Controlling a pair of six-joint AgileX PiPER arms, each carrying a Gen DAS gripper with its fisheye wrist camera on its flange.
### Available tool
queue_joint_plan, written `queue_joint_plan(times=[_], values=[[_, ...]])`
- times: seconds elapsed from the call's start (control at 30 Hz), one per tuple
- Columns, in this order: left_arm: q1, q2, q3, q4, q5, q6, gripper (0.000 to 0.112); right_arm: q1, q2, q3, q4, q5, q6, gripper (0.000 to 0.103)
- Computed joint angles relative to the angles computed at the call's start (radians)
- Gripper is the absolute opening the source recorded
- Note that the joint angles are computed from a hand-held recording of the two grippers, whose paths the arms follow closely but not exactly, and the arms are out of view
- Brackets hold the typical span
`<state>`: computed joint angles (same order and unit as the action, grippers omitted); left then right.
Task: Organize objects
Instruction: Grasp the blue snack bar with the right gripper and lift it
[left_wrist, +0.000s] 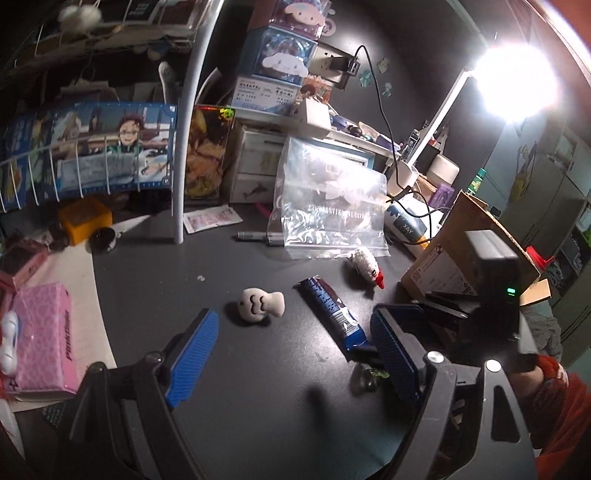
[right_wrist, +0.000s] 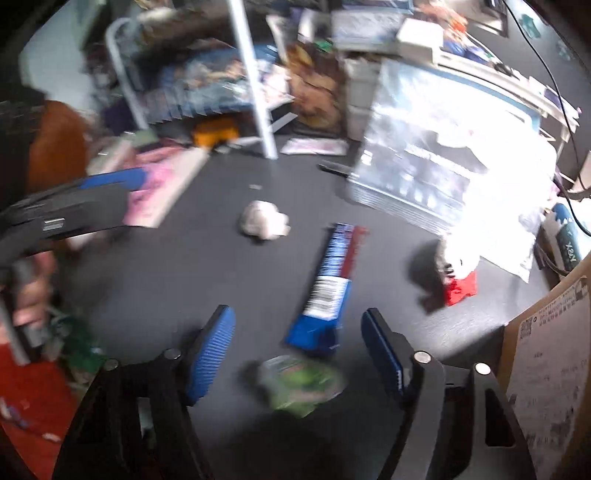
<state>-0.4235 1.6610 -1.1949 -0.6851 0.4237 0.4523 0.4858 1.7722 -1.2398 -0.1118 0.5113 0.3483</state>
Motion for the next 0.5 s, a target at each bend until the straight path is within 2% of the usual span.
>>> queue_joint_plan(times=[0.1,0.3,0.37,0.4,0.5], values=[[0.012,0.010,0.001,-0.018,0.007,0.021,0.082,-0.026,0.049,-0.039,0.005,0.016,-0.006,0.047],[0.027,0.032,-0.007,-0.056,0.018,0.059,0.082,-0.017,0.090,-0.105,-0.036,0.061,-0.003,0.036],[0.026,0.034,-0.010,-0.061,0.020,0.063,0.082,-0.004,0.102,-0.124,-0.074,0.078,0.023,0.030],[0.025,0.037,-0.013,-0.060,0.022,0.062,0.082,-0.001,0.104,-0.128,-0.089,0.086,0.033,0.022],[0.019,0.042,-0.023,-0.039,0.026,0.042,0.082,0.000,0.112,-0.138,-0.093,0.090,0.039,0.015]])
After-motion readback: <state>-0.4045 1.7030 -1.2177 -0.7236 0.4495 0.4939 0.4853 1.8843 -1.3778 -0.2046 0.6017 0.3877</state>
